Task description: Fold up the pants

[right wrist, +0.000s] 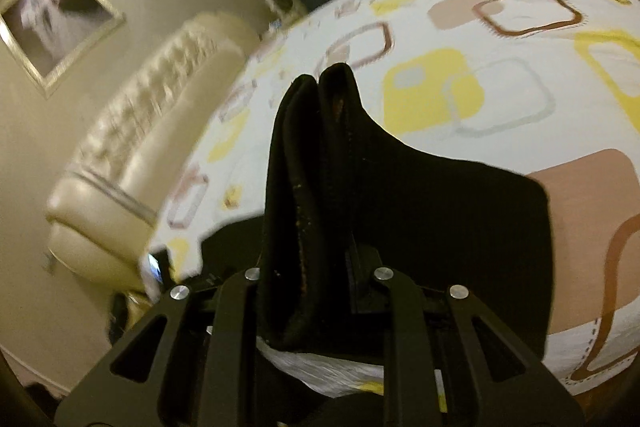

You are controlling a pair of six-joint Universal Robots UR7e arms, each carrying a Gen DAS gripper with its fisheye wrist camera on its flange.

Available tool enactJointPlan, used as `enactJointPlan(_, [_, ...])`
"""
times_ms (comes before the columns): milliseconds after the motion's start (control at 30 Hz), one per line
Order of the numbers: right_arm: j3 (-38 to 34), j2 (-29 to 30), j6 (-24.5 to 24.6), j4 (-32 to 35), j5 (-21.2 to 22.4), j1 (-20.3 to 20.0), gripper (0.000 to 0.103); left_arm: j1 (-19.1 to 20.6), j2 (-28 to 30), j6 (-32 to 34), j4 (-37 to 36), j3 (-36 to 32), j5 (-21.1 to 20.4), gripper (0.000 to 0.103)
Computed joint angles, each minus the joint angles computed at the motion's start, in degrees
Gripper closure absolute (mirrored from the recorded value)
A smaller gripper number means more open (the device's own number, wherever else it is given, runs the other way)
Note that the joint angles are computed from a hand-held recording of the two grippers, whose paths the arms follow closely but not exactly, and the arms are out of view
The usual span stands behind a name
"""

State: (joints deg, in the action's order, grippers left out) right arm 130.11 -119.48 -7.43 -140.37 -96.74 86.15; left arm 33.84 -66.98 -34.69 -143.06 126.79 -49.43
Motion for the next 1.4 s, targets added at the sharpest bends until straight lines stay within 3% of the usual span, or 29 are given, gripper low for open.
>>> enactJointPlan(267, [4.1, 16.3, -0.5, -8.2, -24.8, 11.8, 0.085, 0.1, 0.1, -0.3, 0.1, -0.2, -0.3, 0.016])
enactJointPlan(333, [5.2, 19.1, -1.0, -9.9, -27.5, 12.2, 0.085, 0.0, 0.1, -0.3, 0.3, -0.2, -0.2, 0.016])
enactJointPlan(433, [7.4, 25.1, -3.2, -15.1, -35.5, 14.2, 0.084, 0.1, 0.0, -0.5, 0.4, -0.3, -0.4, 0.016])
enactJointPlan(500, [8.1, 27.0, -3.6, -17.0, -37.2, 14.4, 0.083, 0.1, -0.1, -0.7, 0.4, -0.3, -0.6, 0.016])
enactJointPlan(633, [9.0, 27.1, -1.3, -18.2, -36.1, 14.4, 0.068, 0.2, -0.1, -0.6, 0.4, -0.3, -0.5, 0.016])
enactJointPlan(733, [9.7, 25.1, 1.0, -17.6, -31.6, 13.8, 0.058, 0.2, -0.1, -0.6, 0.4, -0.3, -0.5, 0.016])
enactJointPlan(867, [10.7, 23.4, 2.6, -16.5, -27.2, 13.7, 0.055, 0.2, -0.1, -0.5, 0.4, -0.3, -0.4, 0.016])
enactJointPlan(967, [10.9, 23.1, 3.7, -15.5, -26.2, 14.7, 0.054, 0.1, 0.0, -0.4, 0.2, -0.2, -0.3, 0.016])
enactJointPlan(1400, [12.1, 25.1, 4.4, -17.1, -27.2, 16.4, 0.046, 0.1, 0.0, -0.3, 0.2, -0.2, -0.1, 0.016])
